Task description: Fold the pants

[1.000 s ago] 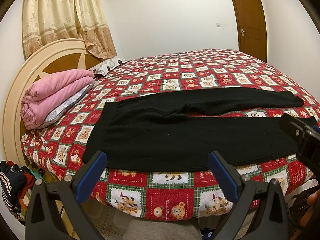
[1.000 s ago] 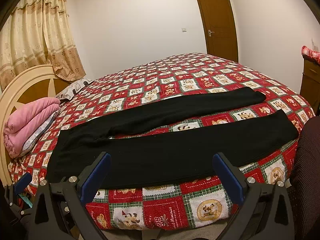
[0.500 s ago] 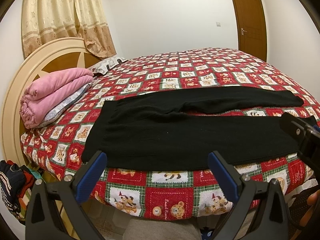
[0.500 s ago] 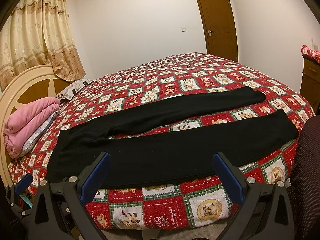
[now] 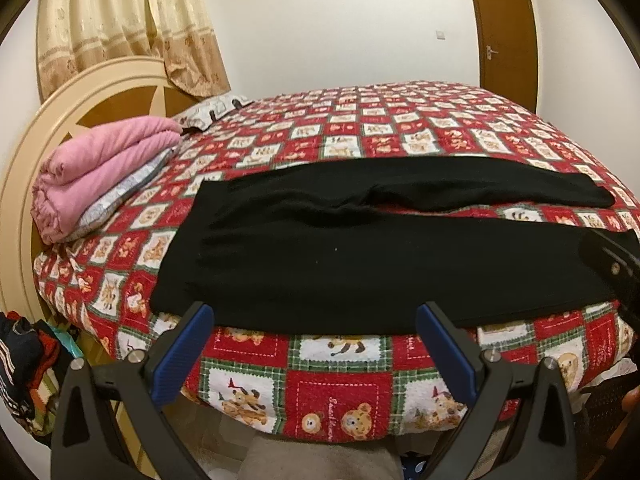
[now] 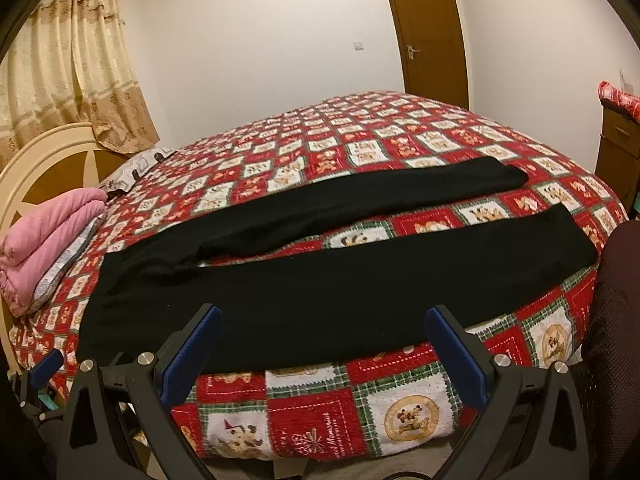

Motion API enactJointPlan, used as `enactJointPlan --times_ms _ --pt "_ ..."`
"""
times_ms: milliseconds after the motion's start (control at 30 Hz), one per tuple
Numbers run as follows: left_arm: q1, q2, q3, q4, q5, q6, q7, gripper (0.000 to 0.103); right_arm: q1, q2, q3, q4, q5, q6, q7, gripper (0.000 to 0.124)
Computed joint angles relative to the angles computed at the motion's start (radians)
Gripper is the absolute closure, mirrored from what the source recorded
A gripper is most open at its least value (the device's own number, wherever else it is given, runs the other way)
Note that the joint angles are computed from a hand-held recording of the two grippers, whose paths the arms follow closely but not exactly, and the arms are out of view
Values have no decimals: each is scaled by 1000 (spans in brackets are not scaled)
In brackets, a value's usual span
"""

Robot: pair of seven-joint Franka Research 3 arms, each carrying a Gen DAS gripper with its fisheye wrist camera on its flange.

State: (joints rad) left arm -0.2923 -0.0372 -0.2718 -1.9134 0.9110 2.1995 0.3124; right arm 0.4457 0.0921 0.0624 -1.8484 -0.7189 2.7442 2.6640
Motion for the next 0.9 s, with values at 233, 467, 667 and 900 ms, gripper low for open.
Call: enactJointPlan --times_ms 233,467,667,900 --pt "18 33 24 12 10 26 33 0 0 34 -19 16 12 -12 -27 22" --pt "72 54 71 2 -107 127 152 0 -3 87 -36 66 57 -48 -145 22" --pt "147 65 118 16 -194 163 252 0 -2 201 -59 240 168 -39 -334 22" --pt "242 191 178 204 -226 183 355 0 -1 391 -20 520 375 -27 -612 22"
